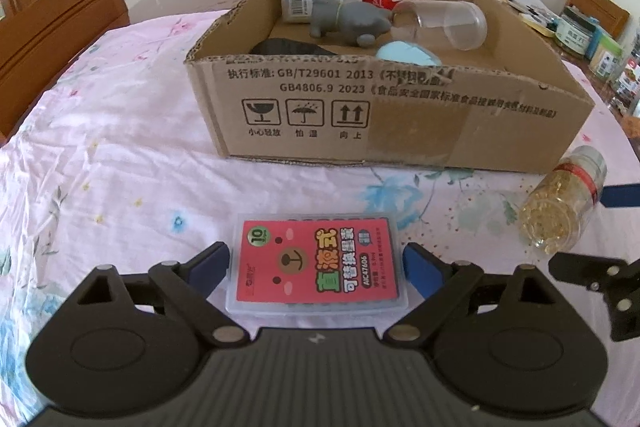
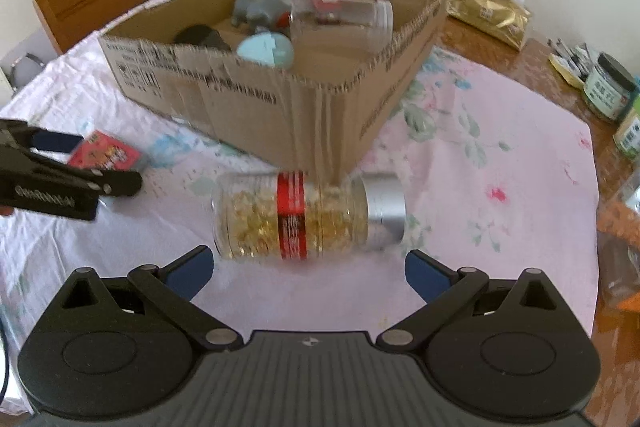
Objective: Organize rigid objects
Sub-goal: 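Close the right gripper on the gold capsule bottle while the left gripper grasps the pink card pack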
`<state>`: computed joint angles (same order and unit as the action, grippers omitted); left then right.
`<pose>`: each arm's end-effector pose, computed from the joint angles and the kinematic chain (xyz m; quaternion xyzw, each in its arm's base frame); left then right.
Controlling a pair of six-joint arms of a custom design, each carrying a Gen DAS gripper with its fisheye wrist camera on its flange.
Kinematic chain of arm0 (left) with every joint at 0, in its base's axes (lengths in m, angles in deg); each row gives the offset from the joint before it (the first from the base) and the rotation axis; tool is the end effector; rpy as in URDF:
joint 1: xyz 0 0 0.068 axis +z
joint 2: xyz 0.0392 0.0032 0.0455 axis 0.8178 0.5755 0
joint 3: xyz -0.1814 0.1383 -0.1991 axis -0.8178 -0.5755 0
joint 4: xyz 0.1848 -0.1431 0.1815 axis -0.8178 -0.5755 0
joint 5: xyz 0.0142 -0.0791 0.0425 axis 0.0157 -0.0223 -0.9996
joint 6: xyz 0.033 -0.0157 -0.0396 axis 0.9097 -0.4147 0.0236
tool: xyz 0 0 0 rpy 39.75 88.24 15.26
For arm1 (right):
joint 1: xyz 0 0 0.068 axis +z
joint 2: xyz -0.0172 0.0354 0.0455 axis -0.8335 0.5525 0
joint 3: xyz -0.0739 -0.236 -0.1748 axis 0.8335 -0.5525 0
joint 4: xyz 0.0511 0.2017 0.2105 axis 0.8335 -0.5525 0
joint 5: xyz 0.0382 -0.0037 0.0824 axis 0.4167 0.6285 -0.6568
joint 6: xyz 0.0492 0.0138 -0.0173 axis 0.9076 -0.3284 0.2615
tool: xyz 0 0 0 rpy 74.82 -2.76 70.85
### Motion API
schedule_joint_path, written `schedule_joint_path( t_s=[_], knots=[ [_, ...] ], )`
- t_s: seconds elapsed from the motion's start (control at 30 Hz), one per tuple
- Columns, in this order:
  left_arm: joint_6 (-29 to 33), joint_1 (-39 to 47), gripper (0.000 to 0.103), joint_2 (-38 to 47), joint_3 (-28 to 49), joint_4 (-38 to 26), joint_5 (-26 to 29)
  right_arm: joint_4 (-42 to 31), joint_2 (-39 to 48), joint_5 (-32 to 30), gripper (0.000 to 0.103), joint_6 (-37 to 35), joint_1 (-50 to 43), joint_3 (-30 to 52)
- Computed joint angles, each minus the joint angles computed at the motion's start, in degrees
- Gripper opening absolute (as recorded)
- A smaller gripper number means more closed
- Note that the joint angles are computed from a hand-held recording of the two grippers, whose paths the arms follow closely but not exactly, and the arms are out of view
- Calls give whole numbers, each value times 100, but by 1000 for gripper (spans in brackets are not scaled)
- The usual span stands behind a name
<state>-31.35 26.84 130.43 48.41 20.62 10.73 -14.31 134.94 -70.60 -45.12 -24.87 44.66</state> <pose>0.2477 -0.1183 0.1192 -0.0560 0.9508 0.0210 0.3039 0.2854 0.1763 0.1173 -0.2573 0.9200 0.0891 0.2817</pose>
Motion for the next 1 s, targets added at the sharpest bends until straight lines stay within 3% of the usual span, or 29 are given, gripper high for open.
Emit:
schedule_joint_path(
  t_s=[0.5, 0.77, 1.0],
  knots=[
    [-472, -132, 95, 194, 313, -383, -157, -380, 495, 121, 103, -221, 68, 714],
    [412, -34, 93, 153, 216, 19, 362, -633, 341, -70, 103, -90, 136, 761],
    [-245, -288, 94, 143, 276, -297, -64, -593, 257, 112, 103, -154, 229, 683]
  ],
)
